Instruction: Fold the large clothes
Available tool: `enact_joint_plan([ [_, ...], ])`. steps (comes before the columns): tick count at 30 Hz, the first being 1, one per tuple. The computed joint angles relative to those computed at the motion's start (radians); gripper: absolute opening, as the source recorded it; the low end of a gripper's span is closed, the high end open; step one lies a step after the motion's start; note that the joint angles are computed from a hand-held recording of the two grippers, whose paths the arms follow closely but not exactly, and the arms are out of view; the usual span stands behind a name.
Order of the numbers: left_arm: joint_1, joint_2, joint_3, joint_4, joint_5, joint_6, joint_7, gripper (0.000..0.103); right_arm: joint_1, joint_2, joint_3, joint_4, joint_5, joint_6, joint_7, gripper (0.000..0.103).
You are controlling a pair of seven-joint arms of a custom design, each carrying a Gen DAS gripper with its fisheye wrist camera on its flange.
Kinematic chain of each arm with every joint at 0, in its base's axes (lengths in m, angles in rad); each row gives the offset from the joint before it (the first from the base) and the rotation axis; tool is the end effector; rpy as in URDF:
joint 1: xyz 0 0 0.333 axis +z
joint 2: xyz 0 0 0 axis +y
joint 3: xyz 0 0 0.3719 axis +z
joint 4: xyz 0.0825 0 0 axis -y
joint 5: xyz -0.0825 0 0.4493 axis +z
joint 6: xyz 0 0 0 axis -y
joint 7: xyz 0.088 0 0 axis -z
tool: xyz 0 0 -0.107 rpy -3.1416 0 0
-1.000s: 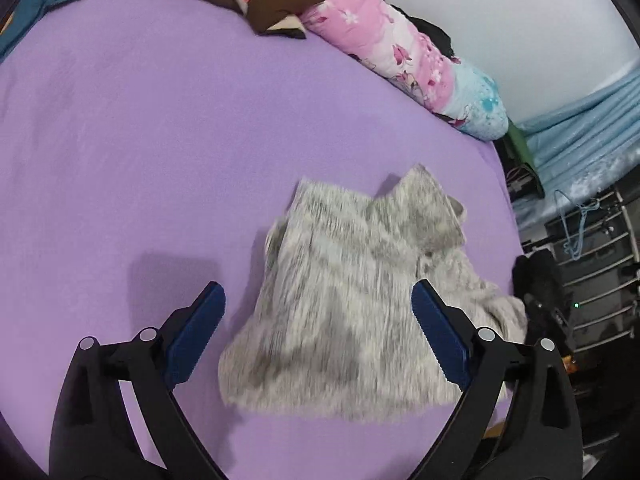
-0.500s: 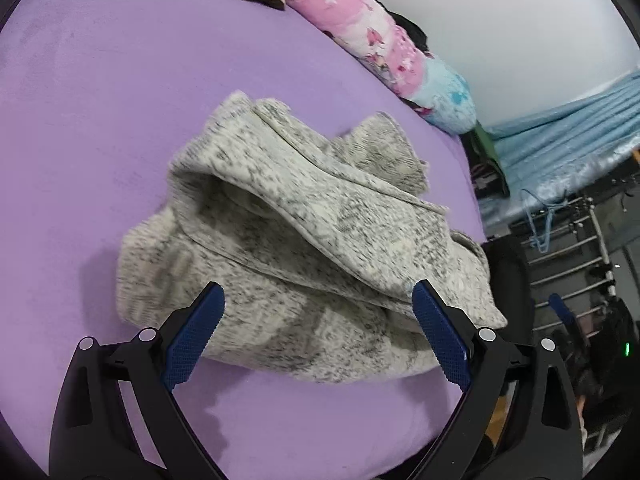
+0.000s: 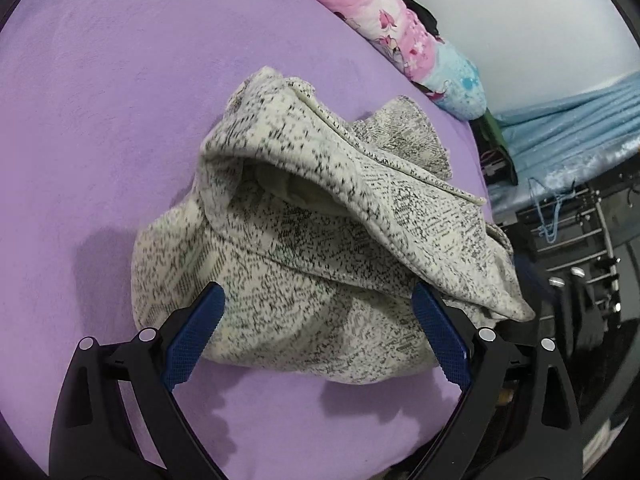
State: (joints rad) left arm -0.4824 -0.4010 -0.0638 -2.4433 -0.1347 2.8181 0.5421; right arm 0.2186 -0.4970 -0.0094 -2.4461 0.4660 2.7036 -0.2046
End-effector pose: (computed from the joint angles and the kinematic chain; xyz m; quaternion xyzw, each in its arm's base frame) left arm 0.4344 -0.2600 0.5616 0.8158 -0.4368 0.3777 0.0322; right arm 0.4722 0.0839 0.5888 -0.9176 -0.0305 -0.3576 0.1711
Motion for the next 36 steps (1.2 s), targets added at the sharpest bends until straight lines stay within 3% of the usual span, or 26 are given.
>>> enact_joint_plan([
  [3, -0.006, -0.003, 0.01, -0.002, -0.008, -0.003, 0.017, 0.091, -0.039, 0.07, 0.029, 0.089, -0.034, -0.052, 0.103, 0.025],
  [5, -0.005, 0.002, 0.011, 0.005, -0.006, -0.011, 0.03, 0.091, -0.055, 0.12, 0.042, 0.147, -0.062, -0.071, 0.159, 0.021],
  [12, 0.0, 0.027, 0.01, 0.036, -0.019, -0.035, 0.099, 0.091, -0.065, 0.273, 0.061, 0.314, -0.152, -0.123, 0.315, 0.016],
  [20, 0.043, 0.058, -0.013, 0.066, -0.014, -0.087, 0.126, 0.091, -0.052, 0.502, 0.065, 0.57, -0.379, -0.231, 0.569, 0.016],
  [22, 0.067, 0.074, -0.034, 0.09, 0.018, -0.122, 0.12, 0.091, -0.036, 0.582, 0.052, 0.669, -0.436, -0.305, 0.643, 0.02],
  [24, 0.089, 0.088, -0.055, 0.111, 0.056, -0.159, 0.114, 0.091, -0.018, 0.638, 0.032, 0.725, -0.48, -0.341, 0.707, 0.038],
  [25, 0.095, 0.094, -0.061, 0.118, 0.062, -0.169, 0.112, 0.091, -0.007, 0.671, 0.02, 0.757, -0.513, -0.381, 0.744, 0.041],
  [27, 0.096, 0.109, -0.064, 0.128, 0.05, -0.176, 0.117, 0.091, 0.004, 0.68, 0.007, 0.756, -0.535, -0.365, 0.765, 0.053],
  [28, 0.098, 0.113, -0.066, 0.132, 0.049, -0.178, 0.121, 0.091, 0.006, 0.677, 0.004, 0.754, -0.532, -0.364, 0.768, 0.054],
  [31, 0.111, 0.129, -0.075, 0.153, 0.051, -0.191, 0.12, 0.091, -0.006, 0.63, 0.006, 0.716, -0.494, -0.326, 0.706, 0.057],
  [33, 0.121, 0.136, -0.084, 0.166, 0.063, -0.2, 0.111, 0.091, -0.026, 0.589, 0.008, 0.693, -0.436, -0.294, 0.629, 0.071],
  [36, 0.13, 0.136, -0.102, 0.182, 0.093, -0.2, 0.094, 0.091, -0.068, 0.546, -0.004, 0.716, -0.314, -0.346, 0.532, 0.075],
])
